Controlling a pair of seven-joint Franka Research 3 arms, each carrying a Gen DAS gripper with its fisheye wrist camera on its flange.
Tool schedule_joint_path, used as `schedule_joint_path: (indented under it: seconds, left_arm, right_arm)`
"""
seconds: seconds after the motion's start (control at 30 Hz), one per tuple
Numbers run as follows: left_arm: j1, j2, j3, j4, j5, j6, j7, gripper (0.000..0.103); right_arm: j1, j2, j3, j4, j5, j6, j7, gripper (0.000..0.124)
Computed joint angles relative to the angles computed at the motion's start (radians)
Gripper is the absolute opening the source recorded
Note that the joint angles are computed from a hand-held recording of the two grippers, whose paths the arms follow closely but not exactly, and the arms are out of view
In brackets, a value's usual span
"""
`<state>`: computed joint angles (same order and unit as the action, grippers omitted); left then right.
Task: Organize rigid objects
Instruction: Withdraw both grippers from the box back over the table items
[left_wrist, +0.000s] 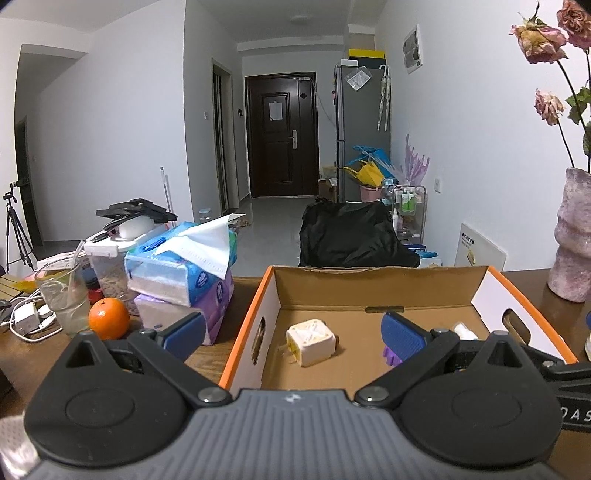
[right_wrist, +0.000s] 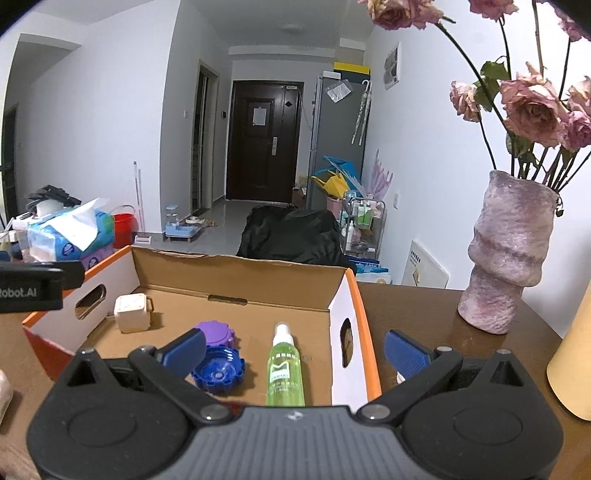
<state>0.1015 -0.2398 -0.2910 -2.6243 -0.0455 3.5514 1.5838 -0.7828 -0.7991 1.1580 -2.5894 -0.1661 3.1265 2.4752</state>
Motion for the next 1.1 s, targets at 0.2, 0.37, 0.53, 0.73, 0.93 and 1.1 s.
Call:
schedule_joint_path:
  seconds: [0.2,0.37,0.53,0.73,0.93,1.1]
  left_arm:
    - [-0.026,-0.054,0.057,-0.059,0.070,0.005,-0.049,0.103]
    - [-0.031,-0.098,0.093,-0.107,0.137,0.009,-0.093,0.103]
    - [-0.034,-0.151,0.128,-0.156,0.200,0.003,-0.135,0.103]
    - [-0.036,-0.213,0.179,-0.208,0.274,-0.017,-0.174,0.103]
    - [-0.053,-0.286,0.250,-0.265,0.348,-0.045,-0.203,0.103]
    - [-0.066,-0.343,0.305,-0.309,0.398,-0.069,-0.208,0.103]
  right_arm:
    - [0.093,-0.031,-0.052,-0.057,0.006,0.001,-0.001,0.103]
    - [0.166,-0.070,-0.086,-0.102,0.010,-0.011,0.014,0.103]
    - [0.226,-0.107,-0.110,-0.135,0.010,-0.036,0.048,0.103]
    - [0.311,-0.137,-0.141,-0.174,-0.012,-0.073,0.082,0.103]
    - [0.399,-0.163,-0.170,-0.206,-0.043,-0.119,0.125,0.103]
    - [0.475,-0.183,-0.192,-0.231,-0.073,-0.162,0.166,0.103]
